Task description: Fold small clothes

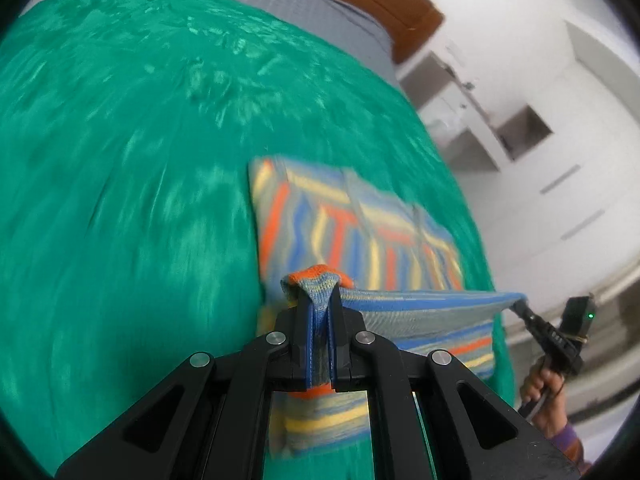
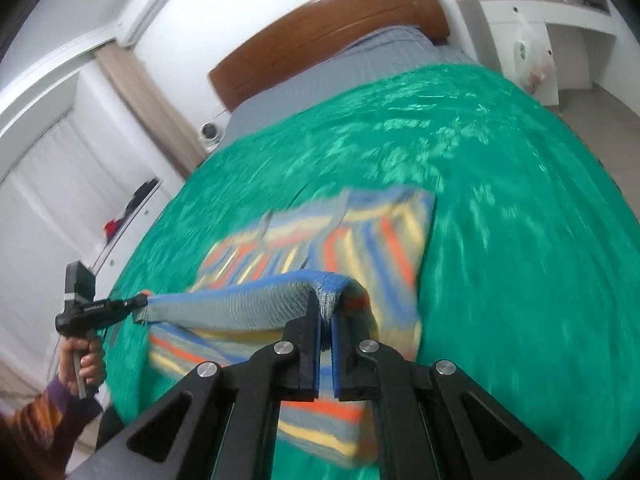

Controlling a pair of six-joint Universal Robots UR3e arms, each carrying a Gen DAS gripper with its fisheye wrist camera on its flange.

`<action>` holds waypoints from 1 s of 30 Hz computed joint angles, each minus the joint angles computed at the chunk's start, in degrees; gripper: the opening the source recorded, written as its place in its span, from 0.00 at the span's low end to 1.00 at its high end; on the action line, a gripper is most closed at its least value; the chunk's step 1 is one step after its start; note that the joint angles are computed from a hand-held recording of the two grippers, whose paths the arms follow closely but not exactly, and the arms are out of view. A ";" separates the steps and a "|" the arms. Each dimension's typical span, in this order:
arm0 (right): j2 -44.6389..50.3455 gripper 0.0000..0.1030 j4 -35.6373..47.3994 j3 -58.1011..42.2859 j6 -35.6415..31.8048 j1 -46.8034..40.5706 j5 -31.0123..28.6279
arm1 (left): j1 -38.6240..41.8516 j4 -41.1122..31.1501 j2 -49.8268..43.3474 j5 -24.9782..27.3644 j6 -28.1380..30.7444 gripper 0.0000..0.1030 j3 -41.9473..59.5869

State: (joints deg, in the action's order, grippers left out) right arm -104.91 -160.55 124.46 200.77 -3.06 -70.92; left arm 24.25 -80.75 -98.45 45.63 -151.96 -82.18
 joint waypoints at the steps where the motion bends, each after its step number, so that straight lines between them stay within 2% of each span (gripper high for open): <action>1: 6.00 0.04 -0.73 -4.32 -1.32 -1.44 0.70 | -3.48 5.07 -5.73 1.90 -5.63 0.03 5.02; 4: 22.06 0.04 -1.73 -17.49 -0.44 -2.76 0.08 | -10.53 9.35 -20.35 7.96 -14.81 0.05 20.93; 5: 25.42 0.04 -2.44 -19.91 1.18 -2.94 -0.03 | -12.08 9.63 -24.15 10.95 -17.47 0.09 25.49; 6: 30.32 0.06 -1.71 -24.11 1.71 -4.44 1.71 | -12.62 9.74 -26.13 13.16 -19.18 0.17 28.05; 7: 32.82 0.10 -2.29 -25.96 3.48 -4.08 0.20 | -13.25 10.61 -28.37 15.54 -21.80 0.23 30.86; 9: 35.80 0.18 -3.39 -28.01 5.79 -4.15 -1.97 | -11.99 12.92 -28.58 14.33 -22.75 0.49 30.54; 11: 35.30 0.18 -5.38 -26.47 6.28 -4.62 -1.25 | -9.85 16.55 -24.53 12.00 -20.32 0.62 24.65; 12: 33.61 0.18 -6.43 -24.18 5.40 -4.96 -0.07 | -8.76 18.44 -21.21 11.62 -17.47 0.65 20.25; 13: 32.33 0.18 -6.29 -22.94 4.19 -5.28 1.18 | -7.99 18.92 -18.66 11.51 -14.64 0.65 17.07; 15: 29.49 0.18 -0.37 -21.99 0.18 -6.02 4.97 | -7.34 15.60 -16.31 10.45 -8.04 0.65 14.96; 17: 29.72 0.18 7.75 -24.53 -3.97 -6.27 9.75 | -8.64 5.45 -16.67 10.64 1.11 0.65 17.85; 19: 34.85 0.19 18.93 -33.88 -7.34 -4.06 11.63 | -12.44 -1.32 -21.05 13.57 4.77 0.67 24.69; 20: 38.07 0.22 25.54 -39.88 -8.35 -2.91 11.80 | -15.03 -1.98 -24.15 15.52 4.23 0.67 28.53; 21: 43.68 0.25 27.36 -45.88 -8.77 -1.49 12.77 | -16.35 -1.49 -25.75 16.40 3.08 0.67 30.47; 22: 48.69 0.25 27.23 -51.88 -8.43 0.14 11.64 | -18.08 0.81 -29.34 17.15 -1.03 0.67 34.80; 23: 51.48 0.25 28.23 -57.13 -6.25 2.32 7.10 | -18.91 0.88 -33.15 17.55 -5.15 0.67 40.80; 25: 56.23 0.26 19.36 -64.19 -2.85 6.82 -3.73 | -18.24 3.30 -38.24 15.62 -16.37 0.67 48.96; 26: 56.43 0.27 15.97 -64.13 -1.76 7.42 -5.34 | -16.89 4.21 -38.44 12.71 -19.29 0.69 49.44; 28: 53.35 0.41 7.75 -59.15 0.45 7.44 -3.46 | -14.20 6.01 -33.77 8.97 -18.16 0.76 43.20; 30: 48.07 0.49 6.85 -53.26 -1.79 7.68 -2.58 | -13.11 10.66 -25.74 10.23 -12.40 0.80 31.20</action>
State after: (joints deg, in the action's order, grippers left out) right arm -56.85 -153.70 71.20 198.98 4.63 -73.50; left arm 11.14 -70.09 -124.19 55.85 -164.35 -50.99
